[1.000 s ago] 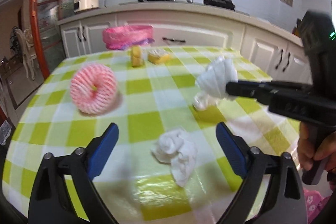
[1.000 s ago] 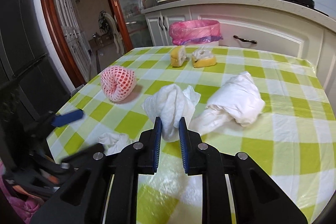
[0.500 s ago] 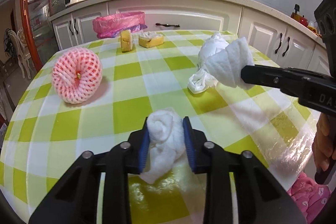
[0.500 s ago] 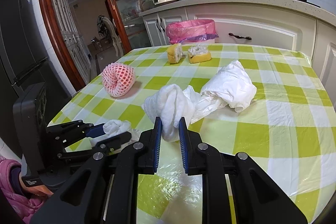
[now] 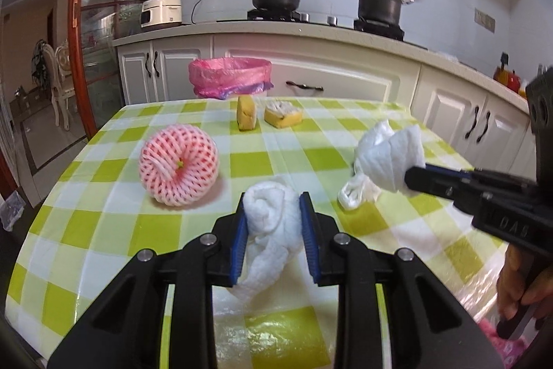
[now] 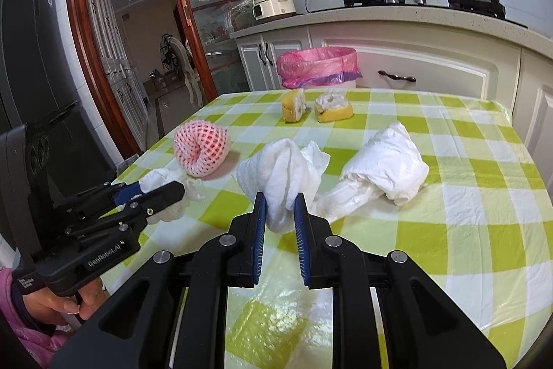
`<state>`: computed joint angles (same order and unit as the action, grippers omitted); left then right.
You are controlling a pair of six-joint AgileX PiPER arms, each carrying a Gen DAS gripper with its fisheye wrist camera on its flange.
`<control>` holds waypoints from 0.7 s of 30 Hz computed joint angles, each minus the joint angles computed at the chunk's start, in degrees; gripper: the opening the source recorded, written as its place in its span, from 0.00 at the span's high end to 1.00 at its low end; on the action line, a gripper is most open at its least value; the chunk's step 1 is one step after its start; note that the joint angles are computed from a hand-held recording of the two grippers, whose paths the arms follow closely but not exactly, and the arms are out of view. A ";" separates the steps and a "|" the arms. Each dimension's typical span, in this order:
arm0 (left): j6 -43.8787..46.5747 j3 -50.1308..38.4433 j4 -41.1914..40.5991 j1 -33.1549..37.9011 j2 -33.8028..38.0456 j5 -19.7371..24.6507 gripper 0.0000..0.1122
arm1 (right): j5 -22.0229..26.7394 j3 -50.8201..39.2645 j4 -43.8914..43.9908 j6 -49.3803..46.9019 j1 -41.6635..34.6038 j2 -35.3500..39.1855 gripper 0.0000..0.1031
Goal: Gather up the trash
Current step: 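Grasp a white tissue with the right tool while the left tool grasps another tissue, then carry both tissues over the pink bin and open both tools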
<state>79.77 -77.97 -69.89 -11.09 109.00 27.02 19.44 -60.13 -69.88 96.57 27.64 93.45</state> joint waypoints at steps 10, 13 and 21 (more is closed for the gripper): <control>0.96 -2.59 -3.63 0.41 -0.30 1.12 0.75 | 2.53 -5.24 -0.27 -1.39 0.74 2.58 0.82; -0.46 -4.41 -2.97 0.43 0.46 1.16 0.75 | 2.30 -7.14 1.58 -3.72 0.13 3.43 0.82; -7.62 -13.05 1.98 0.21 4.49 2.10 0.75 | 0.77 -13.74 8.99 -13.33 -2.71 6.41 0.82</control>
<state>72.15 -91.02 -67.91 -10.88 113.49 29.12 20.21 -73.88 -60.89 83.24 24.93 99.85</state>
